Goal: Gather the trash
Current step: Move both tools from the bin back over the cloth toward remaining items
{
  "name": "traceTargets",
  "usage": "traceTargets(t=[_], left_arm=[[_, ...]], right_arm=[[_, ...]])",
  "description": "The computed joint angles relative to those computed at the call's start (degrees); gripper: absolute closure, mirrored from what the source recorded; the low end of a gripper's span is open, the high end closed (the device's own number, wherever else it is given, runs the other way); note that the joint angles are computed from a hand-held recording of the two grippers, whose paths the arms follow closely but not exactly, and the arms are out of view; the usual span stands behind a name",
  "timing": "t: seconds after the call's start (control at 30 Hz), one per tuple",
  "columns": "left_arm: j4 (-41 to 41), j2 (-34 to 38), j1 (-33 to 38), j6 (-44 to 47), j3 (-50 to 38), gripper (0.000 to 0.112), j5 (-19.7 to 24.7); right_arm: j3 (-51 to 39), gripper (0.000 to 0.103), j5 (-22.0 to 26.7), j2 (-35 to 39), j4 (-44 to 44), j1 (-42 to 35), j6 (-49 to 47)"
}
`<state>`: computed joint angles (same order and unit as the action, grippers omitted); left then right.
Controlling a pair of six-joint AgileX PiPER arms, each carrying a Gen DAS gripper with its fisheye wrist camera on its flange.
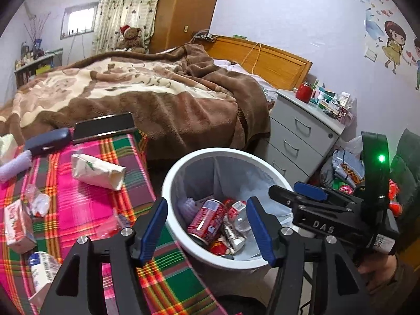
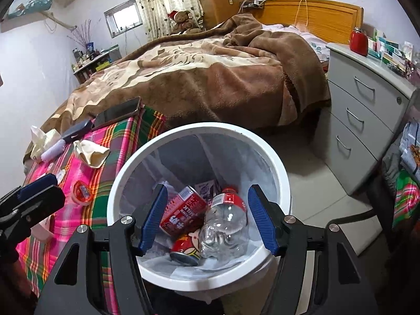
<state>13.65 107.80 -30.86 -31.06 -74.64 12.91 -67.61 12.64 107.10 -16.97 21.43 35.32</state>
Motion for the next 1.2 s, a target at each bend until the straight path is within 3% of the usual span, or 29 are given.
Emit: traceTargets(t=[0.1,0.67,0.87,1.07,1.2], left_arm=[[-1.3,-1.7,0.5,0.6,2.2,0.05,-0.9],[34.4,-12.6,1.3,-36.3,16.2,0.05,-2.0],[46.6,-16.9,2.1,-48.5,21.7,0.05,-1.0],[56.1,-20.9,4.9,-59.4,27.3,0.049,-0.2],[58.1,-22.7,8.4,-62.2,30.6,0.048,-2.0]], right_arm=[[0.6,0.038,-0.9,-0.5,-0.2,0.6,0.8],[3.4,0.038,-4.9,-3.2,-8.8,5.8,10.8],[3.8,0.038,-6.1,-3.2,-24.2,8.6,26.2],[2.1,0.038,-6.1,-1.6,-22.6,10.8,24.3],[0.1,0.038,-6.1,0.1,-16.3,11.8,17.7]])
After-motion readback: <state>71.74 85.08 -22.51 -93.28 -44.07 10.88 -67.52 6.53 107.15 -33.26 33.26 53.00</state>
